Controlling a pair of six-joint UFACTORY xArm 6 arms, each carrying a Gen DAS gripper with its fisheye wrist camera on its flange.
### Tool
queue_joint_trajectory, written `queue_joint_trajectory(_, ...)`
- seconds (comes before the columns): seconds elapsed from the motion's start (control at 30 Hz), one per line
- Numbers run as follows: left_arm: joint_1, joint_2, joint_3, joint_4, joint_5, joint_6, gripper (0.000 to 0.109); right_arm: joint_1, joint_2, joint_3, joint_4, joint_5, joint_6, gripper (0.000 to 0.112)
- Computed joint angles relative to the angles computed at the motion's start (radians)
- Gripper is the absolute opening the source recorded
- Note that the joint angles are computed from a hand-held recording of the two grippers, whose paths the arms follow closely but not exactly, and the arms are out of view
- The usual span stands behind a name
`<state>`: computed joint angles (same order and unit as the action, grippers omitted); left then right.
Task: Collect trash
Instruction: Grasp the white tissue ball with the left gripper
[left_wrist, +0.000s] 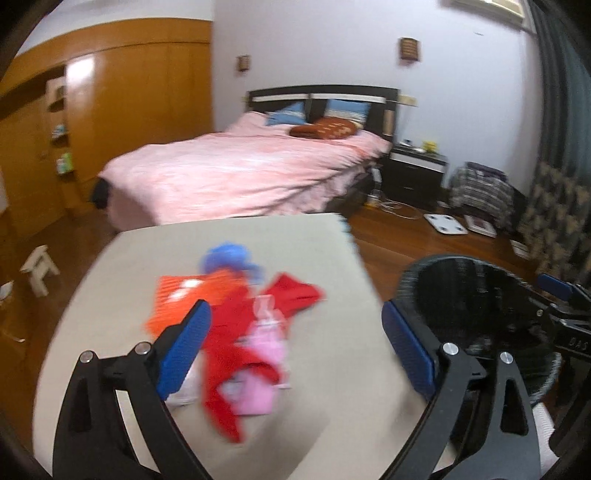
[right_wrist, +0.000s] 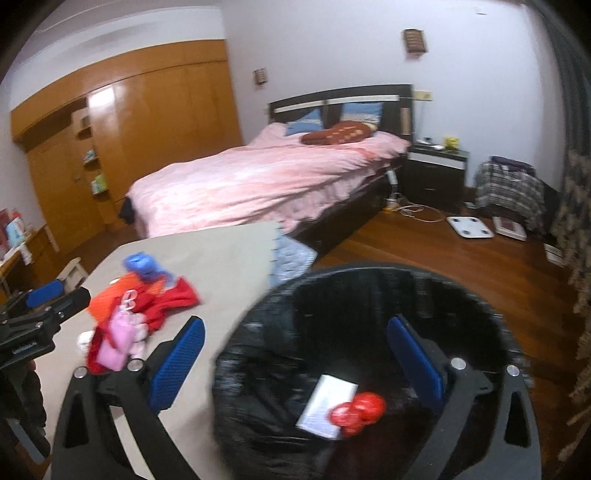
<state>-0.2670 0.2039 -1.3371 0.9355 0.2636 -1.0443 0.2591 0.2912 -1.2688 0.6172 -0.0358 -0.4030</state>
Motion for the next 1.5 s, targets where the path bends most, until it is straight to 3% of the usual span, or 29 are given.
queue_joint_trajectory(0.13, 0.053, -0.059, 0.069, 0.099, 0.022, -0.1, 0.091, 0.085, 0.069, -0.105, 0.171, 0.036, -0.17, 0.097)
queue_joint_trajectory(0.33, 0.123, -0.091, 0.136, 0.115, 0.045, -0.13, 0.091, 0.144, 0.143, -0.19, 0.199, 0.07, -0.224, 0.097)
queue_joint_trajectory(0.47, 0.161, -0.077, 0.15, 0.09, 0.048, -0.117, 0.09, 0.168, 0.199, -0.241, 0.126, 0.082, -0.176, 0.096)
queue_joint_trajectory(0.7, 0.189, -0.014, 0.139, -0.02, 0.034, -0.027, 0.086, 0.167, 0.27, -0.288, -0.117, 0.107, 0.046, 0.088)
queue_joint_trajectory(1.0, 0.186, 0.066, 0.097, -0.172, 0.043, 0.105, 0.085, 0.17, 0.293, -0.302, -0.181, 0.114, 0.073, 0.087)
queue_joint_trajectory(1.1, 0.182, 0.087, 0.085, -0.243, 0.047, 0.166, 0.075, 0.172, 0.299, -0.31, -0.168, 0.125, 0.058, 0.087)
queue_joint_trajectory(1.2, 0.178, 0.107, 0.084, -0.408, 0.013, 0.33, 0.055, 0.173, 0.303, -0.313, -0.176, 0.129, 0.059, 0.087)
queue_joint_trajectory(1.23, 0.175, 0.111, 0.085, -0.449, 0.001, 0.373, 0.043, 0.173, 0.304, -0.314, -0.18, 0.132, 0.062, 0.087)
queue_joint_trajectory(1.27, 0.171, 0.114, 0.088, -0.488, -0.012, 0.412, 0.04, 0.174, 0.305, -0.315, -0.183, 0.133, 0.066, 0.087)
queue_joint_trajectory(1.37, 0.174, 0.105, 0.101, -0.49, -0.036, 0.406, 0.035, 0.176, 0.303, -0.313, -0.172, 0.135, 0.058, 0.087)
queue_joint_trajectory(1.5, 0.189, 0.063, 0.137, -0.396, -0.067, 0.297, 0.034, 0.186, 0.299, -0.312, -0.151, 0.13, 0.037, 0.087)
